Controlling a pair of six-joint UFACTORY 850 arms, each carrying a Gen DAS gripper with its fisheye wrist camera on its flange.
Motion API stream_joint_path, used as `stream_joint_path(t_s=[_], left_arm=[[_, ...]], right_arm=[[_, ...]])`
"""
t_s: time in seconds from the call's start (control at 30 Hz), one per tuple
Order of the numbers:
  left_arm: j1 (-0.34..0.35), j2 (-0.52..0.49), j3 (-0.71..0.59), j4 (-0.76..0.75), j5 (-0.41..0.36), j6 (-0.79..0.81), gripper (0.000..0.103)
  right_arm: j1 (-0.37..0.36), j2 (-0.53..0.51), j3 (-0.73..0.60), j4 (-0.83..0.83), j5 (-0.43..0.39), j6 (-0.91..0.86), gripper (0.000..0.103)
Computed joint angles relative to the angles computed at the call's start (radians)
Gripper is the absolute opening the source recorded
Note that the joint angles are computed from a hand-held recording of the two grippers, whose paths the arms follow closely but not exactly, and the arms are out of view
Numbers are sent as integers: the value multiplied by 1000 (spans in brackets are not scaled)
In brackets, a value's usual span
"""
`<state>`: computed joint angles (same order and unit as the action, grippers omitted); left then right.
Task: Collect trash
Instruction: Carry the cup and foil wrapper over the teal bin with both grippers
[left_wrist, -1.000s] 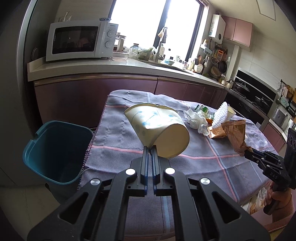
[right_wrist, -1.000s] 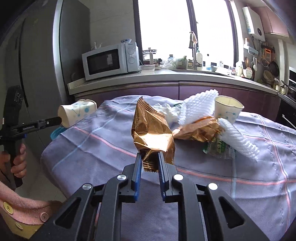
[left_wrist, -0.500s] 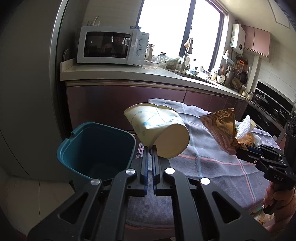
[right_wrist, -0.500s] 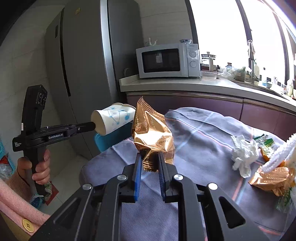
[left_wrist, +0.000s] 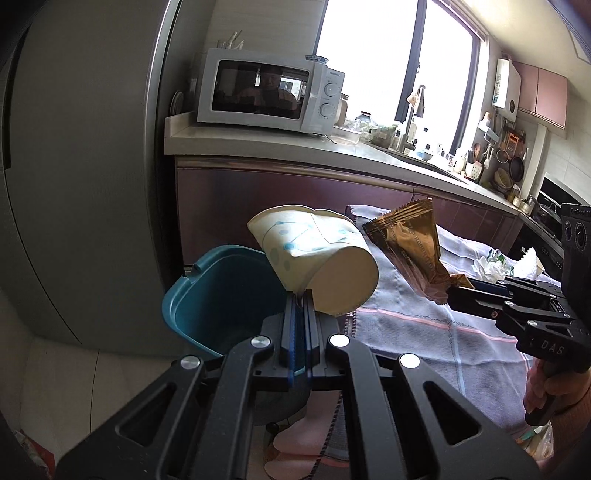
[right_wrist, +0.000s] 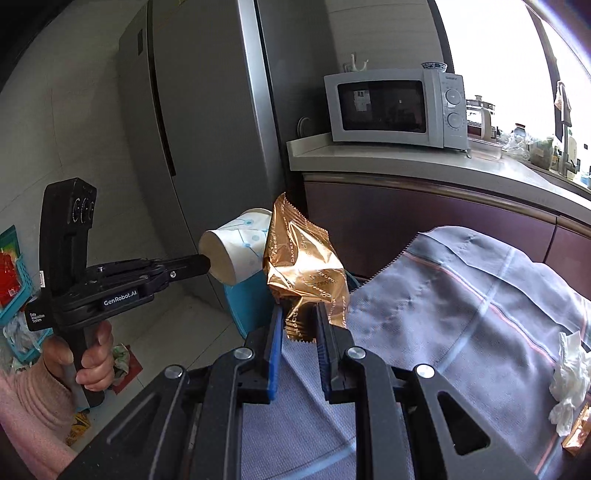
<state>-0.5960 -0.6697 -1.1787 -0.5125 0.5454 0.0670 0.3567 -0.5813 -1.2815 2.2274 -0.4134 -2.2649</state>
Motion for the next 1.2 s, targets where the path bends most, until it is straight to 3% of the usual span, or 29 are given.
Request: stream_joint_path(t_s=[0.43,1.2], left_arm=[[25,-25,-23,-59,-8,50,4],[70,-131,-143,-174,-87,144,4]], right_arm=[[28,-108,-173,-191,56,169,16],[53,-322,-509,-978,96,979,16]])
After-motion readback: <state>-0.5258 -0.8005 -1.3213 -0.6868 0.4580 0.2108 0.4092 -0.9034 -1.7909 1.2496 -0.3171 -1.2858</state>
